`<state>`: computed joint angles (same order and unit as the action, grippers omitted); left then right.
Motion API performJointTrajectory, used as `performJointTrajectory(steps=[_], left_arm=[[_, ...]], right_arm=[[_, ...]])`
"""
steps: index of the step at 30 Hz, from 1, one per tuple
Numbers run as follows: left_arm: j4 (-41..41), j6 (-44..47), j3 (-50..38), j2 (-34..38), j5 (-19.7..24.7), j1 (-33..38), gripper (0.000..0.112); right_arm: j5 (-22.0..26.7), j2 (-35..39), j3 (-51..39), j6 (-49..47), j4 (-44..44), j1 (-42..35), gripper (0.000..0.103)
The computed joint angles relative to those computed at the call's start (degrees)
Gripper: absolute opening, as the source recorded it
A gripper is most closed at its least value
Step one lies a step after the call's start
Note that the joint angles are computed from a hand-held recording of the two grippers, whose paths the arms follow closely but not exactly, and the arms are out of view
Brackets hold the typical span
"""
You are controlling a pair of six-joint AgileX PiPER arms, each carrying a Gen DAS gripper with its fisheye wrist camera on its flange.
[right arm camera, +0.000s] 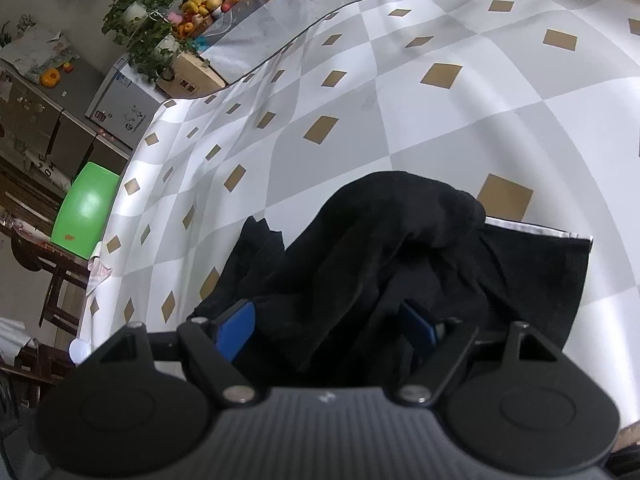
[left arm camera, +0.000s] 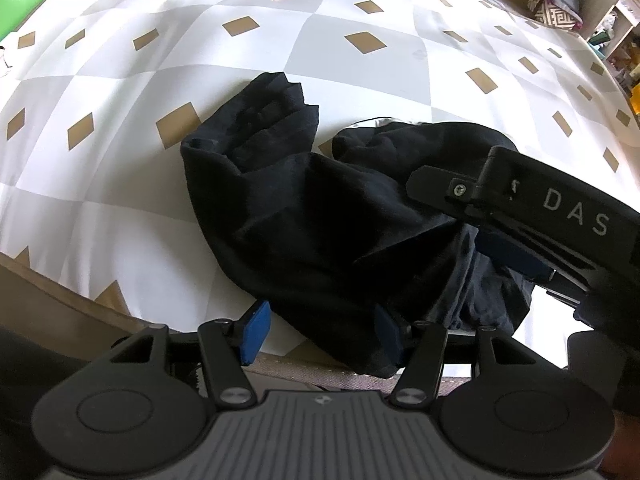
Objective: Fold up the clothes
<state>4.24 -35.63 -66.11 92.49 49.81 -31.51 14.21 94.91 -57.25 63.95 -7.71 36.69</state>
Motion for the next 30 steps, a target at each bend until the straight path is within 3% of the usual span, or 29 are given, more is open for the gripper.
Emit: performJointTrajectory(steps=[6,15,25,30], left_arm=[[-0.5,0.4,0.5,0.1,-0.4,0.6,0.056],[-1.2,1.0,1.0,0.0,-0.9,1.0,0.056],[-1.3,1.4,1.2,-0.1,-1.0,1.3,0.056],[-0.9,1.5,1.3,-0.2,-1.1,1.6,0.056]], right_arm=[[-1.1,-0.1,0.4,3.2,-2.9,0.0,0.079],[-1.9,0.1,0.4,-0.7,1.1,-0.5,0.079],[-1.1,0.4,-0.3,-4.7,4.4,-0.7,0.079],[0.0,0.3,-0.6,-1.6,1.7,-0.6,0.079]])
